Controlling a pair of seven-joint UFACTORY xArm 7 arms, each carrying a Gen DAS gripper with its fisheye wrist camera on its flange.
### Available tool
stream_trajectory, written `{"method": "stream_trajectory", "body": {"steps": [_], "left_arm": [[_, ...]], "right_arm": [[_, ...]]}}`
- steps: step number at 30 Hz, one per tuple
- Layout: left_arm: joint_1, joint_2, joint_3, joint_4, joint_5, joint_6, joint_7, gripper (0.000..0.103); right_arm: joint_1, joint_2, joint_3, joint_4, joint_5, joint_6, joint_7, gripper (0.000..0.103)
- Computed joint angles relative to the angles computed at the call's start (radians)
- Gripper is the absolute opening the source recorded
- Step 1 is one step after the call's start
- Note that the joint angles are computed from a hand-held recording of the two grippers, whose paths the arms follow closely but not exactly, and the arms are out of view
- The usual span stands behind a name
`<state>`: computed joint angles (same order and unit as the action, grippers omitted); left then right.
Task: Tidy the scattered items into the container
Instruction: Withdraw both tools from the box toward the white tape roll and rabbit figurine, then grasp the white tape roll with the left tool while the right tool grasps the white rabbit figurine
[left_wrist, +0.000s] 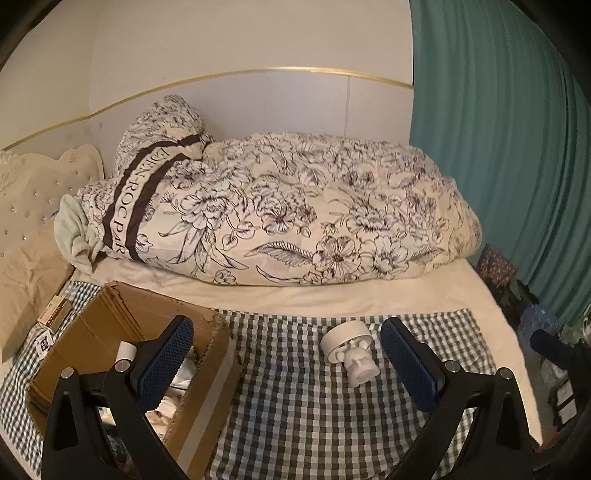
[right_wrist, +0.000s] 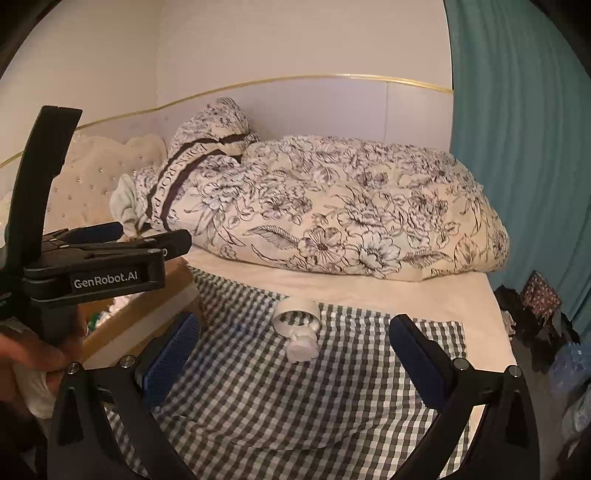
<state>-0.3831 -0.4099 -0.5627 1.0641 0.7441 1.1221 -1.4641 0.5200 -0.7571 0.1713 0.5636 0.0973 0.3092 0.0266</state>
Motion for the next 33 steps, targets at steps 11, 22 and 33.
{"method": "stream_trajectory", "body": {"steps": [11, 22, 33], "left_arm": [[-0.022, 0.118, 0.058, -0.004, 0.038, -0.066, -0.007, 0.103], [-0.097, 0.222, 0.143, 0.006, 0.054, -0.062, 0.033, 0.103], [-0.099, 0.302, 0.229, -0.035, -0.041, -0.26, 0.08, 0.103]], "right_arm": [[-0.023, 0.117, -0.02, 0.002, -0.004, -0.042, -0.013, 0.103], [-0.023, 0.256, -0.027, 0.028, 0.015, -0.059, -0.032, 0.103], [-0.044, 0.376, -0.033, 0.062, 0.033, -0.038, -0.049, 0.103]]}}
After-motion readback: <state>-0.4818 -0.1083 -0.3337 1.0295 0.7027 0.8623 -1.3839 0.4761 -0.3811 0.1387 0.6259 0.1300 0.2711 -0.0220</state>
